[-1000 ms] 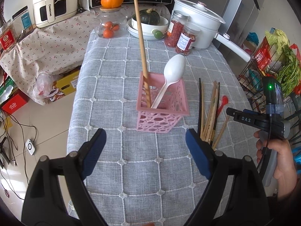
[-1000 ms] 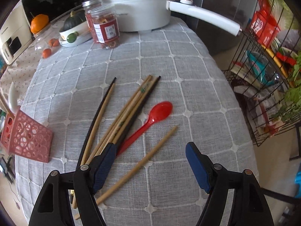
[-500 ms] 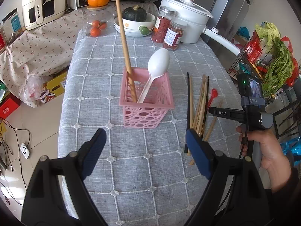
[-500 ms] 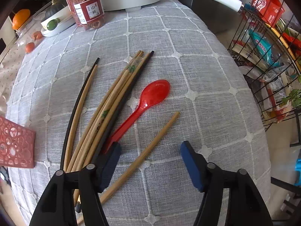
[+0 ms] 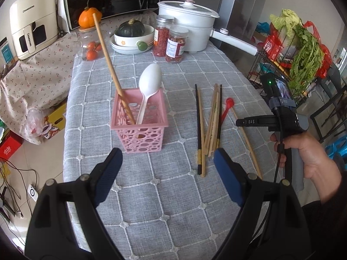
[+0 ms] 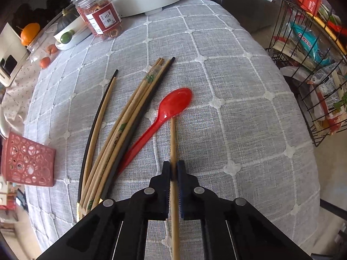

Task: Organize utensils
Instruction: 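Grasp a single wooden chopstick from the pile with the right tool, then grasp a black chopstick with the left tool while the right tool holds its wooden chopstick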

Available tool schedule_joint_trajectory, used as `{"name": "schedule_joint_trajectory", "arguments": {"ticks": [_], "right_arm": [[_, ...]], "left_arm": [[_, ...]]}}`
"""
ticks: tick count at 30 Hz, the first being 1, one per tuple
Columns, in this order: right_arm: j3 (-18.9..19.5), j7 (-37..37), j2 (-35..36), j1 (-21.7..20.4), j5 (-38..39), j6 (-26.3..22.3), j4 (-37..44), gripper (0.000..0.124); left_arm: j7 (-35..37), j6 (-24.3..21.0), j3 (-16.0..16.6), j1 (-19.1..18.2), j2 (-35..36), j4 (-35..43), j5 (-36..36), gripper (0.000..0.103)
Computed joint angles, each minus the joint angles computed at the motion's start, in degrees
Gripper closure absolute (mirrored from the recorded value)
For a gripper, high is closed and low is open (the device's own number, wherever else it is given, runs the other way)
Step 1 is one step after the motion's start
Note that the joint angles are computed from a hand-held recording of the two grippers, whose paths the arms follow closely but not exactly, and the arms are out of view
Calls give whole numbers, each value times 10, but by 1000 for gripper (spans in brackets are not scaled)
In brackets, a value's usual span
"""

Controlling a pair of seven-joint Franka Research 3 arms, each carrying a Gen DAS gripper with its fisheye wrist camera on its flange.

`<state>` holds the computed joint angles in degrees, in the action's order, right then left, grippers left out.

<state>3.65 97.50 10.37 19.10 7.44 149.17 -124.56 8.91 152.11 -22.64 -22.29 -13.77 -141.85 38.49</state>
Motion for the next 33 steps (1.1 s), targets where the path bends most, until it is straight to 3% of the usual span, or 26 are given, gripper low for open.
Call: {"name": "schedule_joint_trajectory", "arguments": {"ticks": [3, 9, 12, 15, 17, 20, 24, 33], "right_arm": [[8, -52, -11, -18, 52, 1, -6, 118], [13, -152, -41, -40, 160, -6, -18, 118], [7, -162, -41, -43, 179, -21, -13, 118], [4, -167, -38, -48, 198, -32, -5, 118], [5, -179, -37, -52, 216, -36, -2, 118], [4, -194, -37, -55, 234, -34, 0, 118], [3, -215, -41, -59, 254, -38, 1, 118], [2, -236, -40, -61, 270, -43, 7, 118]], "left_arm": [[17, 4, -1, -5, 15, 16, 3, 23], [86, 26, 11, -21, 87, 85, -29, 55], [114, -10, 17, -28, 147, 156, -19, 70], [151, -10, 34, -30, 210, 216, -69, 81], [163, -38, 48, -37, 260, 269, -78, 90], [172, -82, 70, -45, 327, 341, -87, 95], [187, -93, 84, -41, 377, 379, -120, 98], [214, -123, 94, -43, 423, 426, -152, 99]]}}
